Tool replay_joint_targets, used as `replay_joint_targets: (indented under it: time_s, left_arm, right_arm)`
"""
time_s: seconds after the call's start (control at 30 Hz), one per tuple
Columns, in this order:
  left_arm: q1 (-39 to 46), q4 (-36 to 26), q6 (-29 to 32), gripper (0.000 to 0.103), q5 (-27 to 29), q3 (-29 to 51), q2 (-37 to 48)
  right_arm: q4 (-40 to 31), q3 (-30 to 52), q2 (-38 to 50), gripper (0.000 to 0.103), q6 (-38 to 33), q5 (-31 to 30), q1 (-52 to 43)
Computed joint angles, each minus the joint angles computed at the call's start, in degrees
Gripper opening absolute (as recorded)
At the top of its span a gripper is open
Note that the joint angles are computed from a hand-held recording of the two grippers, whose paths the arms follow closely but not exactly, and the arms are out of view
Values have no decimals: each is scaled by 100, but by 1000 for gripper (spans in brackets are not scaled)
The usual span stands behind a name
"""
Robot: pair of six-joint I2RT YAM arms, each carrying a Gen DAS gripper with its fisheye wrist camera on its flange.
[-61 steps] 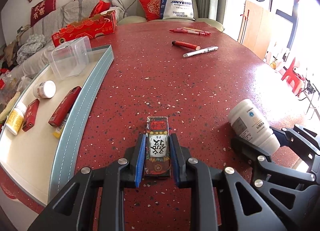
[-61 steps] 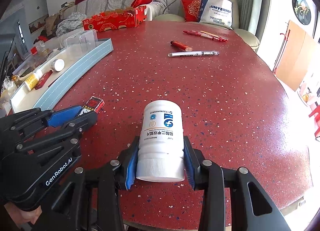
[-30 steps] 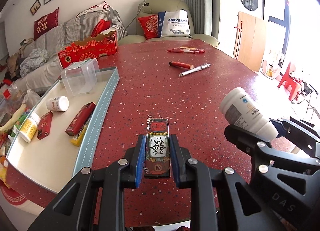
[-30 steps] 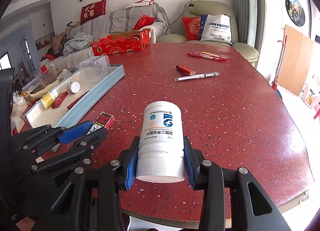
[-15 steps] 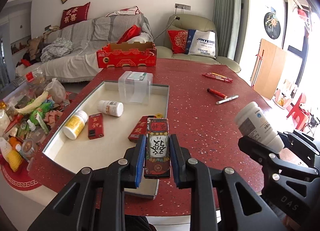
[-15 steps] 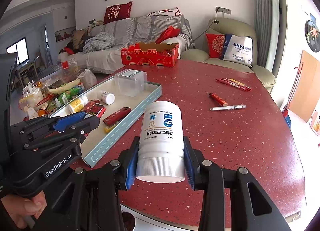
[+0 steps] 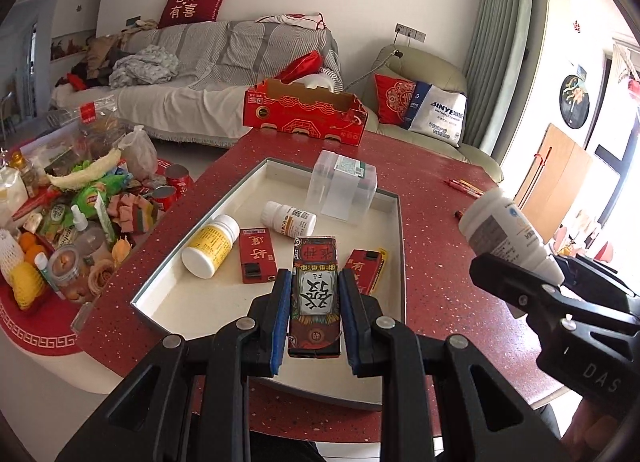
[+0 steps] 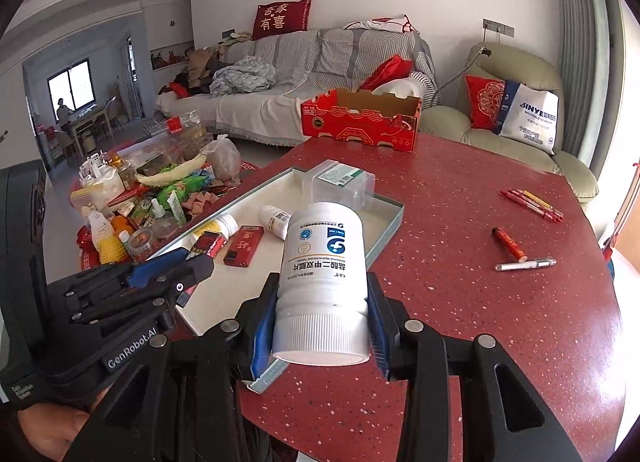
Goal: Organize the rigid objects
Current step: 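Release the box into the tray with left tool while right tool releases the bottle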
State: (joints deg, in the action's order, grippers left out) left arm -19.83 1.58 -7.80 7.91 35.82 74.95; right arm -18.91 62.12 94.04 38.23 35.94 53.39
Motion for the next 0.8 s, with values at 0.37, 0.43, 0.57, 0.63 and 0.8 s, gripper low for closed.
replay_joint_targets:
  time_s: [0.37,0.43,0.57,0.63,0.8]
  left_arm:
    - [424,-114,317,26,-130,540,803]
    - [452,-106,360,26,-137,590,894]
    - [518,-178,421,26,-54,753,1144]
    - [524,-187,473,26,-64,816,1249]
    - [594,-213,513,26,-37,994,1509]
  right_arm:
    - [-93,960,1038,41,-292,-499,-209]
    - [-161,1082,1147,41,-328,-519,-227]
    - [-271,1304,1344,41,-310,-640,-315]
    - [-302,1383,1420,41,-281,-706,-368]
    - [-402,1586,1605,41,-287,-732,-412]
